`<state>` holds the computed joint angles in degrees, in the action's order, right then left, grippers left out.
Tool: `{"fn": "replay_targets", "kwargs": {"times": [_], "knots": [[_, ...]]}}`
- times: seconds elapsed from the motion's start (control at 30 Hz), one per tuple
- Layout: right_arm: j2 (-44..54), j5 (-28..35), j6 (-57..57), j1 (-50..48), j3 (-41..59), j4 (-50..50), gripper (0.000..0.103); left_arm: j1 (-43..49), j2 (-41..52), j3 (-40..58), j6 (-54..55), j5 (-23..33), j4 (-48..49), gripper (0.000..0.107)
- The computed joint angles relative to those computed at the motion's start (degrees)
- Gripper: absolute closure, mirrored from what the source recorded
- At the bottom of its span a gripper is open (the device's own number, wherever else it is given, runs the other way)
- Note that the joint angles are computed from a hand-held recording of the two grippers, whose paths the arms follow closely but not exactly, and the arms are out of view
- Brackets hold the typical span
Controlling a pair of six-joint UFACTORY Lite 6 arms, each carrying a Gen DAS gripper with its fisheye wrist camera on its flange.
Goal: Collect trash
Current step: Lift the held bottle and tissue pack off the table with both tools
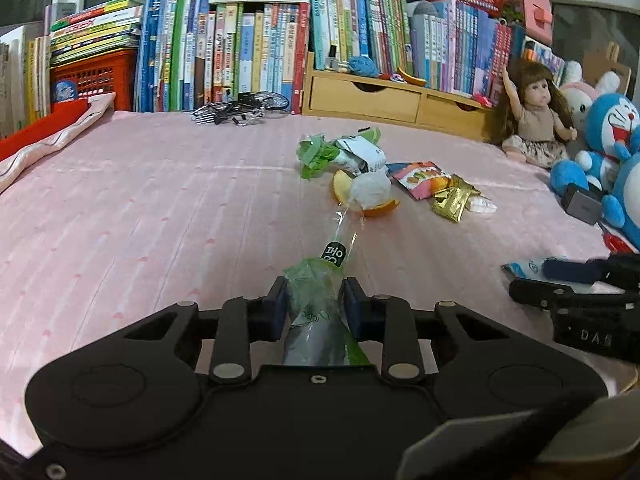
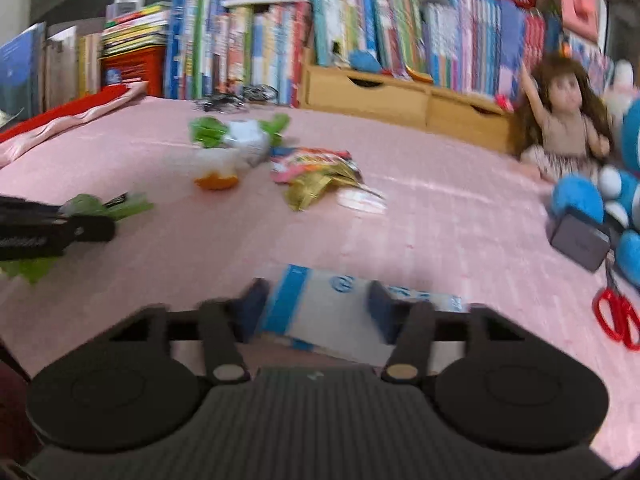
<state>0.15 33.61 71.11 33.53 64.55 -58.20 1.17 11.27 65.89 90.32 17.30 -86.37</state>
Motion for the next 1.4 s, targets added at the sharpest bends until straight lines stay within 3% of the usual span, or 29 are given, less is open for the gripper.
{"fn": "replay_targets", "kwargs": {"times": [0.03, 0.07, 0.17, 0.27, 0.3, 0.33, 0.37, 0.47, 0.57, 0.7, 0.87, 0.97, 1.07, 1.13, 1.17, 1.27, 1.4], "knots": [[0.26, 1.72, 3.27, 1.72, 0.08, -2.45, 0.087, 0.24, -0.5, -0.43, 0.1, 0.12, -0.28, 0.08], [0.56, 3.18, 5.35, 2.92, 0.4, -4.26, 0.095, 0.54, -1.22, -0.93, 0.09, 0.35, -0.49, 0.08], [-0.19, 6.08, 11.77, 5.82, -0.26, -9.49, 0.098, 1.58, -3.51, -2.79, 0.58, 1.23, -1.15, 0.08], [-2.24, 2.07, 4.91, 5.92, -0.13, -2.62, 0.097, 2.96, -5.91, -4.52, -0.16, 2.89, -0.56, 0.08], [-2.44, 2.26, 2.74, 6.22, 0.2, -0.57, 0.093, 3.39, -6.55, -4.97, -0.36, 3.42, -0.22, 0.08], [-2.7, 2.72, -0.22, 6.25, 0.85, 2.64, 0.071, 3.66, -7.16, -5.36, -0.78, 3.69, 0.34, 0.08], [-3.45, 2.42, -1.81, 5.89, 0.82, 5.05, 0.056, 3.93, -7.84, -5.86, -1.03, 3.81, 0.61, 0.08], [-7.22, 5.38, 1.66, 5.69, -0.29, 7.8, 0.02, 4.97, -8.62, -6.29, -1.47, 4.54, 1.07, 0.08], [-9.8, 11.91, 9.52, 5.46, -0.17, 11.54, 0.008, 5.97, -8.59, -6.07, -2.52, 5.29, 1.78, 0.08], [-11.78, 7.69, 10.73, -2.4, -0.81, 25.41, 0.006, 6.5, -7.93, -5.36, -3.57, 5.61, 2.29, 0.08], [4.49, 11.35, 3.84, -7.63, 15.87, 32.89, 0.0, 5.35, -9.06, -6.45, -0.42, 3.47, -0.6, 0.08], [19.09, 20.62, -0.66, -8.24, 32.93, 32.85, 0.0, 4.29, -11.48, -9.16, 8.38, 1.33, -8.19, 0.08], [26.27, 24.53, -0.8, -6.49, 40.06, 28.45, 0.002, 4.46, -13.41, -11.34, 14.4, 1.27, -13.3, 0.08], [26.73, 23.8, -0.69, -4.91, 38.78, 24.72, 0.006, 5.13, -14.11, -12.09, 14.53, 1.88, -13.37, 0.08], [25.67, 23.12, 0.34, -3.45, 36.46, 21.85, 0.017, 5.68, -14.37, -12.39, 14.36, 2.35, -13.18, 0.08], [21.3, 18.69, -0.15, -1.55, 30.26, 18.88, 0.034, 7.45, -14.67, -12.73, 13.18, 3.64, -11.89, 0.08], [15.7, 13.36, -1.18, -0.99, 23.85, 18.96, 0.045, 9.59, -15.6, -13.46, 10.88, 5.4, -9.98, 0.08]]}}
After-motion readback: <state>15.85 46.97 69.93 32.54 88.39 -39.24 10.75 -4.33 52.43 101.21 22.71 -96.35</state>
